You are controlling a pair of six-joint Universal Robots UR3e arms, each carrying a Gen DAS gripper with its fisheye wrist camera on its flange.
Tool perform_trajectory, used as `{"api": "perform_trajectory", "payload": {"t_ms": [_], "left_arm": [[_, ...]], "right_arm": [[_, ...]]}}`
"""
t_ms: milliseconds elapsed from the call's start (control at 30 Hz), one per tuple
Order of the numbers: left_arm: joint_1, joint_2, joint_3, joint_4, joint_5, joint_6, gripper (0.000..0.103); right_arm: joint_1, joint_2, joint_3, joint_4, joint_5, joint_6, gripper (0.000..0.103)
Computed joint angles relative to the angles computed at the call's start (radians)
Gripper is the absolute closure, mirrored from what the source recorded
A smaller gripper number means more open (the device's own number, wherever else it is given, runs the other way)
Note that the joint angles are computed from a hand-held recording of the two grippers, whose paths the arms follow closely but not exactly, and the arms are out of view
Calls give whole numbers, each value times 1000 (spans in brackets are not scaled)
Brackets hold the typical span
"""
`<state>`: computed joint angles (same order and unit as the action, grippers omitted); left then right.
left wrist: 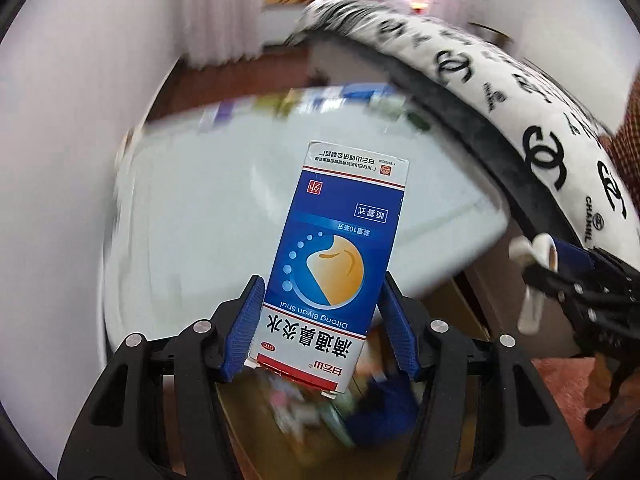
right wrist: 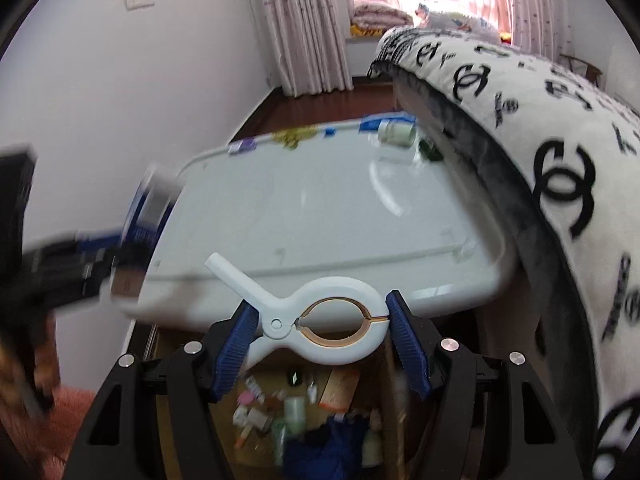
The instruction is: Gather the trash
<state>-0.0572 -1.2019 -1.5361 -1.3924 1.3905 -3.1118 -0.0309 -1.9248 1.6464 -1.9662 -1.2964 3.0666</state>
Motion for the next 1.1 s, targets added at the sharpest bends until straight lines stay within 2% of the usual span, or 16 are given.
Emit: {"api": "perform_trajectory", "payload": {"t_ms": [200, 267, 400, 433, 467, 533, 700, 833, 933, 1000, 1033, 1100], "left_arm": [[-22, 225, -353, -120, 3, -168, 46], [-28, 229, -437, -122, -17, -208, 46], [-39, 142, -518, -87, -27, -262, 45], [-42, 109, -519, -85, -23, -269, 41], [-51, 74, -515, -80, -13, -284, 34], [-72, 37, -513, -41, 6, -309, 28], [-120, -30, -459, 11, 44, -334, 24], [-88, 73, -442, -13, 88, -301, 24], [-133, 37, -297, 52, 197, -319, 24], [-159, -21, -167, 102, 279, -332, 20], [-152, -51, -103, 120, 295, -331, 14], [-127, -132, 46, 159, 305, -313, 12]], "right_arm": [[147, -38, 79, 77, -129, 71, 39], [188, -35, 124, 85, -178, 99, 39], [204, -20, 233, 68, -207, 116, 38], [191, -14, 275, 52, -201, 113, 33], [192, -7, 291, 44, -210, 118, 18], [197, 18, 326, 13, -275, 131, 17], [138, -3, 330, 0, -256, 133, 12], [143, -17, 311, 7, -272, 137, 12], [168, 1, 182, -11, -308, 149, 12], [174, 55, 44, -38, -319, 157, 5], [179, 93, -41, -57, -324, 164, 5], [182, 160, -187, -93, -321, 168, 5]]}}
